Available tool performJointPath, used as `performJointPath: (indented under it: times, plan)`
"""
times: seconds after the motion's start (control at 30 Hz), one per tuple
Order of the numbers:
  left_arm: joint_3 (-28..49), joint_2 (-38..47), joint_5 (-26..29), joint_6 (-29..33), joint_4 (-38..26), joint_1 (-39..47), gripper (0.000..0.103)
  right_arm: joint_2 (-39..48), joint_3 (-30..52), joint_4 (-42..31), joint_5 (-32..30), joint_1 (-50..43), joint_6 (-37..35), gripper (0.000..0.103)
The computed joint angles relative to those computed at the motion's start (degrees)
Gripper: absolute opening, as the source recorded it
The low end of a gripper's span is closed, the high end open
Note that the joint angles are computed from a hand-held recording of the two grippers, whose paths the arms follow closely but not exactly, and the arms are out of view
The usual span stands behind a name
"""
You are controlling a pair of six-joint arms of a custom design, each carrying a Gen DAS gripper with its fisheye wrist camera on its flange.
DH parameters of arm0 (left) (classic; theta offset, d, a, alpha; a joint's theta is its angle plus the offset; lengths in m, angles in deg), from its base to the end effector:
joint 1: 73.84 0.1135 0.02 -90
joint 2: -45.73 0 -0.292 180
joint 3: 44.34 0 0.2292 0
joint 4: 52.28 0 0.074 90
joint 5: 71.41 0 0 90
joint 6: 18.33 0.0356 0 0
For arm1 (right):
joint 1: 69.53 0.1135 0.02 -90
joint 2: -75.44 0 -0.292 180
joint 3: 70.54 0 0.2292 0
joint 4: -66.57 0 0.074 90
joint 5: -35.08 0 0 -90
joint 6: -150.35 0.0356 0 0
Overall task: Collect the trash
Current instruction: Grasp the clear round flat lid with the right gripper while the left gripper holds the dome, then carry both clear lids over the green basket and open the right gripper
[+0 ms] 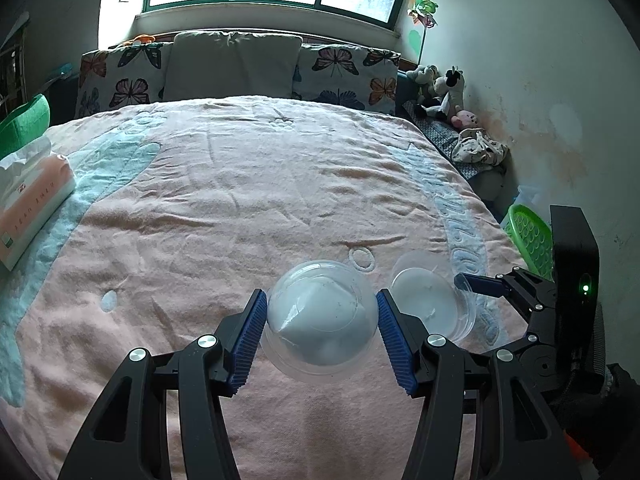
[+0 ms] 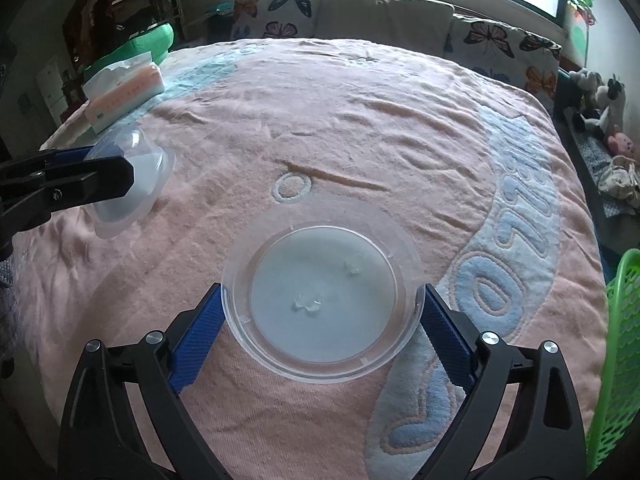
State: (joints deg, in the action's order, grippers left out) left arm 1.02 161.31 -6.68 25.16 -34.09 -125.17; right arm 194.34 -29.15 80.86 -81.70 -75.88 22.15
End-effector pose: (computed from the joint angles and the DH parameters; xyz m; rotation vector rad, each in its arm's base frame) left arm 0.1924 -0.2161 0.0775 -0.0831 2.3791 -0.2659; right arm 0.2585 -0.0126 0.0509 -0.8287 2.3839 0.3277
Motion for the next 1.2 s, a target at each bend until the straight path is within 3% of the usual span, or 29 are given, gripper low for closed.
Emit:
performJointPath:
  times: [0.57, 0.9, 1.2]
  plan:
    - [3.9, -0.3, 0.4, 1.0, -2.9, -1.0, 0.054, -5.2, -0.1, -7.5, -6.0, -9.3, -4.7, 0.092]
    - [14.4, 2.9, 2.1, 3.7, -8.9, -3.6, 0.054, -8.4, 4.4, -19.6, -11.0, -23.4, -13.4, 0.092]
    - [26.1, 7.3, 4.3, 6.4, -15.5, -5.5, 0.054, -6.7, 14.0, -30.9, -14.1, -36.8, -19.3, 0.092]
